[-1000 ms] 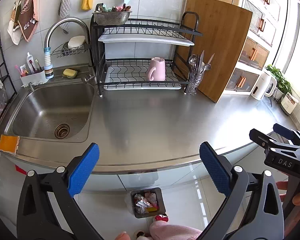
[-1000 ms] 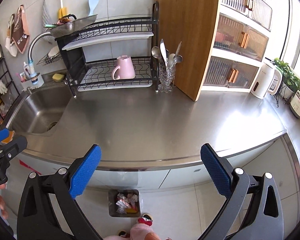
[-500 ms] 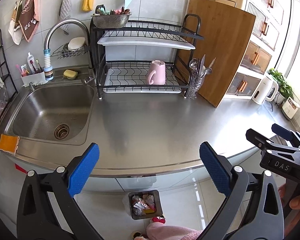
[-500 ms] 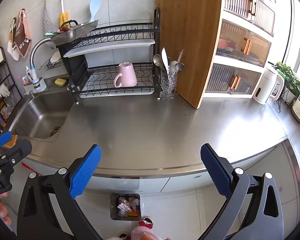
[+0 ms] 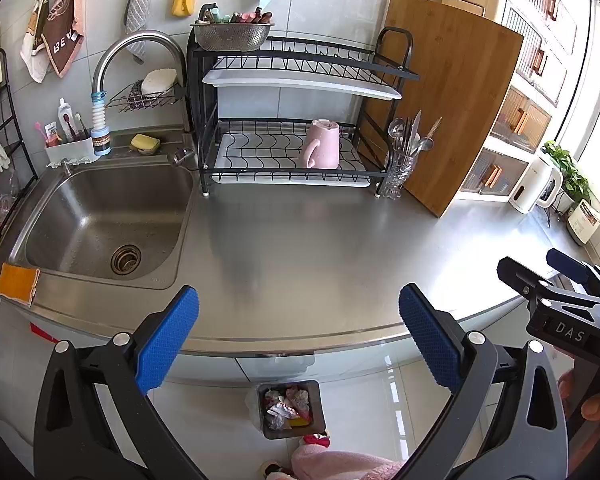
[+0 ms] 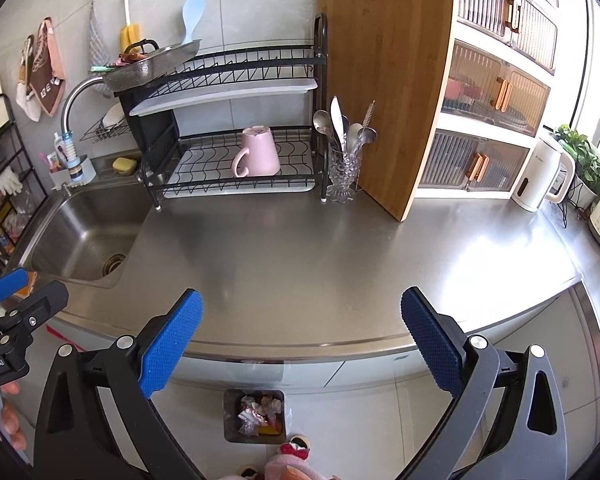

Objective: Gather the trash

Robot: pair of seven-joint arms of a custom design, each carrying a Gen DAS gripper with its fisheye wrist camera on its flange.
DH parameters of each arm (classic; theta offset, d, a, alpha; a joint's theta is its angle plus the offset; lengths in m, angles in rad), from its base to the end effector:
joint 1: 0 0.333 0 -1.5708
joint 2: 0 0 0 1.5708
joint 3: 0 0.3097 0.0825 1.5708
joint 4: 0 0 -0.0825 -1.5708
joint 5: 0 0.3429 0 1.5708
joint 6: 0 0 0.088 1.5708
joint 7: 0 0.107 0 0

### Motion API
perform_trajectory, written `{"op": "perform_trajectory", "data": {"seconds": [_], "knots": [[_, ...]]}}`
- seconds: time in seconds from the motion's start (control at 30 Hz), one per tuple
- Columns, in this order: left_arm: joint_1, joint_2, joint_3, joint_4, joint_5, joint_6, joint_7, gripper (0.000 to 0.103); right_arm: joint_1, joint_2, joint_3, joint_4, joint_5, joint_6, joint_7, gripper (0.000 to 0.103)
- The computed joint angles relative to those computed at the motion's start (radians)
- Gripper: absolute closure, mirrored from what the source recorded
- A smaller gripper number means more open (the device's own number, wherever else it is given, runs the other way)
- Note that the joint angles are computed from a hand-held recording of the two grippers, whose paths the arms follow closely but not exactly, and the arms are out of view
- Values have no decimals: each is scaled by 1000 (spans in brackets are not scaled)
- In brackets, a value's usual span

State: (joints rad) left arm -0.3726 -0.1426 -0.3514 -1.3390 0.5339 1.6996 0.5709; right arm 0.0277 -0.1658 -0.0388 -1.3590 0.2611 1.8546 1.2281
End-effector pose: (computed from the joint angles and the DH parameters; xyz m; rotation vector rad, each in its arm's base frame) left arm 0.3580 -0.2814 0.8123 -2.0435 1.4541 -0.6951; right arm 0.4530 0.0122 0.8273 -2.0408 1.4383 -0.5007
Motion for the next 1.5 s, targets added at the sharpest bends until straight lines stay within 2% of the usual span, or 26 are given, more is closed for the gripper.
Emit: {"op": "perform_trajectory", "data": {"seconds": [1.5], "knots": [[-9,16,0,24,11,-10,15,8,-2,8,-2,17,-4,-14,4,3]]}}
